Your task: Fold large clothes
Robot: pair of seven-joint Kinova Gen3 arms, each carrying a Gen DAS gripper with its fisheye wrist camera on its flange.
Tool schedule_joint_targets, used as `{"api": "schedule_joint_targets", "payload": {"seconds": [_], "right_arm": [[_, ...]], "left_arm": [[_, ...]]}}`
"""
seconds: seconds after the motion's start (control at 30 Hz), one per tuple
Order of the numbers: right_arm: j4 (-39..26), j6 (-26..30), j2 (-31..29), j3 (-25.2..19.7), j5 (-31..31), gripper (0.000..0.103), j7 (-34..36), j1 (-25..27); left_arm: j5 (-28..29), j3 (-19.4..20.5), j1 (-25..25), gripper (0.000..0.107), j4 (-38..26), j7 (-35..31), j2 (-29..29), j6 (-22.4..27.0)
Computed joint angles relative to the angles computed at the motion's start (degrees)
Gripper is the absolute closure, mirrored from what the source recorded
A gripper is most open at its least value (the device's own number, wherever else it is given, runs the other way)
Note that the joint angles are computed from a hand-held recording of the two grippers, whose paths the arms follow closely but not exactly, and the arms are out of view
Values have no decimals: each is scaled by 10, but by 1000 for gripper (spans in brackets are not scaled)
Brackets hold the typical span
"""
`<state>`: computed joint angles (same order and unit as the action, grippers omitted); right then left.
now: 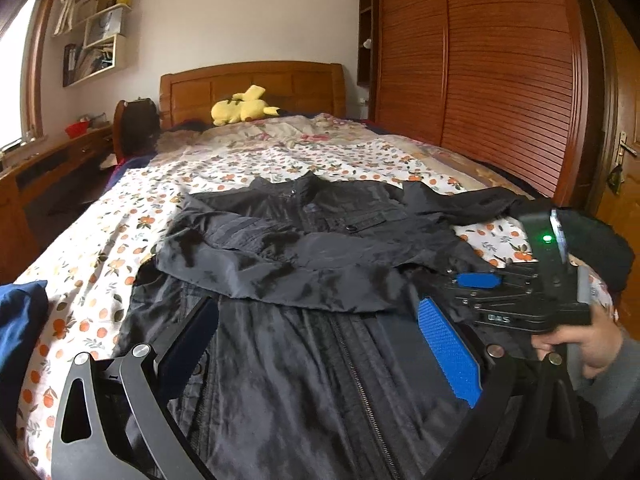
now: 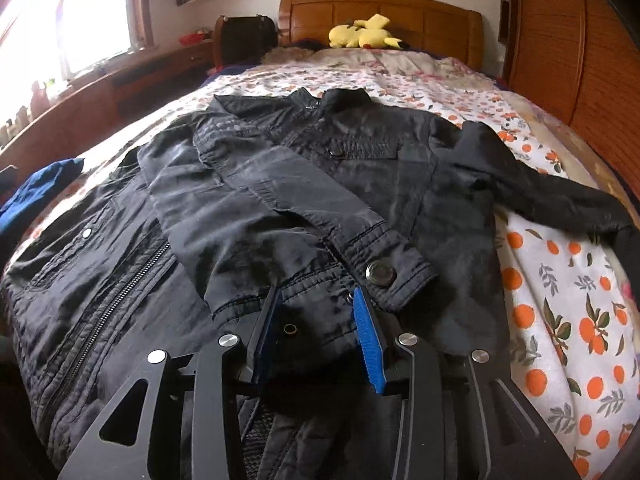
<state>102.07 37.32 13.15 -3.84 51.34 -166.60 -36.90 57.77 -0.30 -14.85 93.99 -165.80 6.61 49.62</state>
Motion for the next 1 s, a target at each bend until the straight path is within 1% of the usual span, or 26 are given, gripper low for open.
{"api": "schedule_joint_targets", "payload": {"seconds": [0.1, 0.23, 0.4, 0.53, 0.67, 0.8, 1.0], "right_arm": [[-3, 7, 3, 0, -7, 69, 9, 3], [-3, 7, 2, 0, -12, 69, 15, 5], [0, 1, -1, 1, -12, 69, 11, 6], [4, 1, -5, 1, -4, 68, 3, 3], [6, 8, -7, -2, 8, 68, -9, 0], [14, 15, -14, -6, 37, 68, -38, -8], [28, 24, -33, -20, 82, 68, -82, -11]], "left_arm": [[-7, -2, 2, 7, 1, 1, -14, 8], [-7, -6, 11, 7, 5, -8, -27, 0], [-9, -5, 23, 7, -6, 5, -18, -7], [-5, 4, 26, 7, -17, 7, 3, -19], [1, 22, 26, 7, -30, 2, 35, -33], [10, 43, 23, 7, -34, -17, 66, -60], [14, 69, 12, 7, -38, -28, 101, -87]]}}
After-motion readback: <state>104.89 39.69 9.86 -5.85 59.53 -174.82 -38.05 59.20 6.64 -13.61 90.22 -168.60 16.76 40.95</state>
